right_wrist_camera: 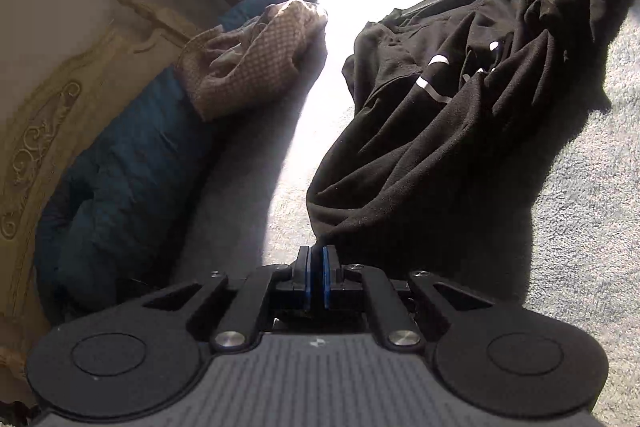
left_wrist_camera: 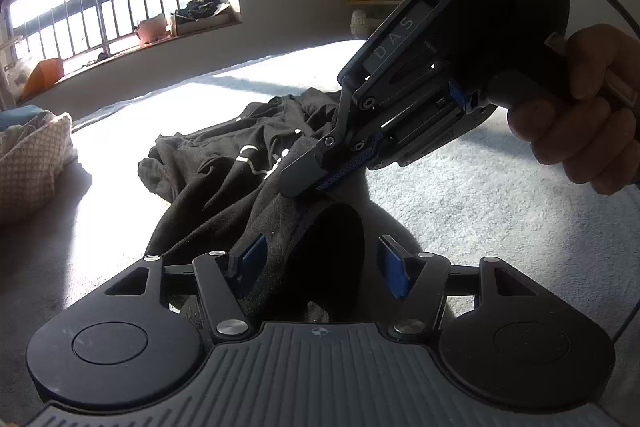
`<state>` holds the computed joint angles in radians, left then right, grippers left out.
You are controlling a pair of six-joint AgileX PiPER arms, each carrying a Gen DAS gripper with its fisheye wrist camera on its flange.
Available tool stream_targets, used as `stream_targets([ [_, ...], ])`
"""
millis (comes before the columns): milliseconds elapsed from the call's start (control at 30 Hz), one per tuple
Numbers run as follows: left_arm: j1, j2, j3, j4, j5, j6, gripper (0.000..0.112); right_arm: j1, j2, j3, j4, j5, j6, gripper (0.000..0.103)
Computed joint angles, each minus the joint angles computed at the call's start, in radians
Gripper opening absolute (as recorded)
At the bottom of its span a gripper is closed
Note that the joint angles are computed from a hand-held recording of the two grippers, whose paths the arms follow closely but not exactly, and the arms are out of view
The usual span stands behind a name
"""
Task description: Fold clothes
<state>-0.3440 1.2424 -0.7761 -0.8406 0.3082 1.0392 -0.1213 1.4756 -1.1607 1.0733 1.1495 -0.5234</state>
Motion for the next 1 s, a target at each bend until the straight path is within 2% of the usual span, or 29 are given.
stream_targets([
  [33, 0.036, 0.022, -0.026, -0.028, 0.033, -0.018, 0.019, 0.008, 0.008, -0.014, 0.019, 0.003, -0.009, 0.006],
  [67, 0.079, 0.046, -0.054, -0.062, 0.073, -0.041, 0.007, 0.009, 0.016, -0.026, 0.039, 0.007, -0.020, 0.006],
  [167, 0.235, 0.111, -0.126, -0.179, 0.195, -0.132, 0.003, -0.038, 0.028, -0.027, 0.116, -0.008, -0.044, 0.009],
  [233, 0.331, 0.152, -0.160, -0.244, 0.252, -0.182, 0.002, -0.094, 0.038, -0.013, 0.146, -0.025, -0.030, 0.016],
  [333, 0.422, 0.200, -0.197, -0.281, 0.277, -0.240, 0.002, -0.145, 0.069, -0.009, 0.054, -0.092, 0.083, 0.017],
  [433, 0.485, 0.243, -0.228, -0.284, 0.295, -0.302, 0.002, -0.154, 0.113, 0.017, -0.009, -0.122, 0.175, 0.019],
  [500, 0.501, 0.261, -0.240, -0.271, 0.275, -0.341, 0.001, -0.141, 0.142, 0.030, -0.023, -0.134, 0.197, 0.022],
  [600, 0.535, 0.290, -0.257, -0.275, 0.258, -0.380, 0.001, -0.109, 0.182, 0.026, -0.027, -0.149, 0.216, 0.032],
  [700, 0.582, 0.326, -0.289, -0.241, 0.288, -0.451, 0.001, -0.070, 0.209, 0.002, -0.018, -0.151, 0.211, 0.036],
  [800, 0.625, 0.329, -0.296, -0.257, 0.391, -0.390, 0.003, -0.027, 0.233, -0.025, -0.023, -0.160, 0.209, 0.037],
  [833, 0.641, 0.322, -0.293, -0.269, 0.448, -0.337, 0.010, -0.014, 0.238, -0.029, -0.021, -0.170, 0.204, 0.037],
  [867, 0.653, 0.307, -0.284, -0.280, 0.507, -0.264, 0.024, -0.003, 0.241, -0.029, -0.013, -0.183, 0.189, 0.036],
  [967, 0.652, 0.225, -0.228, -0.257, 0.619, -0.038, 0.046, 0.011, 0.225, -0.019, 0.011, -0.208, 0.141, 0.007],
  [1000, 0.638, 0.189, -0.200, -0.230, 0.626, 0.024, 0.051, 0.010, 0.210, -0.012, 0.017, -0.212, 0.131, 0.006],
])
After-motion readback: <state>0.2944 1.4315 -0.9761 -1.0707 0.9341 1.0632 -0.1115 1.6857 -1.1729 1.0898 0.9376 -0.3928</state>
